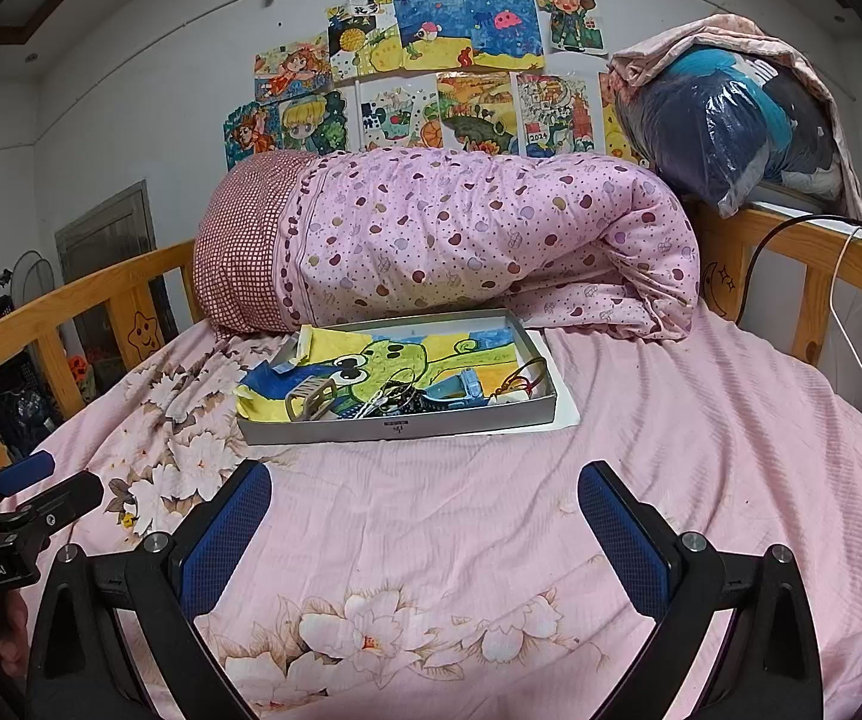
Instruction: Organize jewelry
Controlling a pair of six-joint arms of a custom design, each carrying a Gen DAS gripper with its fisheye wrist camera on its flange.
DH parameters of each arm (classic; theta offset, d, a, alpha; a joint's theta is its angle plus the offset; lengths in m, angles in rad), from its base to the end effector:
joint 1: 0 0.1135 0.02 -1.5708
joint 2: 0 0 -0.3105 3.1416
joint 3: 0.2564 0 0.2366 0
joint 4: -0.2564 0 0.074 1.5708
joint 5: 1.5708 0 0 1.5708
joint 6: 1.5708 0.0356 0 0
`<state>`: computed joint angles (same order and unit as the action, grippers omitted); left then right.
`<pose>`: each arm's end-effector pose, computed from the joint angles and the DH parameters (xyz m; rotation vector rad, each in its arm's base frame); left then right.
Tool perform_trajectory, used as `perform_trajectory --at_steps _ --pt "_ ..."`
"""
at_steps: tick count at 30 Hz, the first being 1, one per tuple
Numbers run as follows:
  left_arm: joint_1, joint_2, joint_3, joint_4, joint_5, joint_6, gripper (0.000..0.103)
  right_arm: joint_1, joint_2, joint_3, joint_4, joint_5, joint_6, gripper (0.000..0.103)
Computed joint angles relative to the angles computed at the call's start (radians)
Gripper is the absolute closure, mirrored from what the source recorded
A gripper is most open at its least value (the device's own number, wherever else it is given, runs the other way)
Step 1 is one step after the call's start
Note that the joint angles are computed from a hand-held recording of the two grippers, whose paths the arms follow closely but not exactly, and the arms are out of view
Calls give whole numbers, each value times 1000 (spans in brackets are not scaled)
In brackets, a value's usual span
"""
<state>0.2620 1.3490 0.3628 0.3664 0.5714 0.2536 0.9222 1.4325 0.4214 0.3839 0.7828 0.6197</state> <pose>0.2104 0.0365 0.1983 0.3049 2.0746 -0.3167 0.1589 0.1681 0.2007 0.1126 1.9986 0.1166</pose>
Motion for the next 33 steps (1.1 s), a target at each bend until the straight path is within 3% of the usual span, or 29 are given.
perform_trajectory --at_steps 33 --pt "-3 -5 -8 0 -1 -1 2 -2 8 6 -3 -3 2 0"
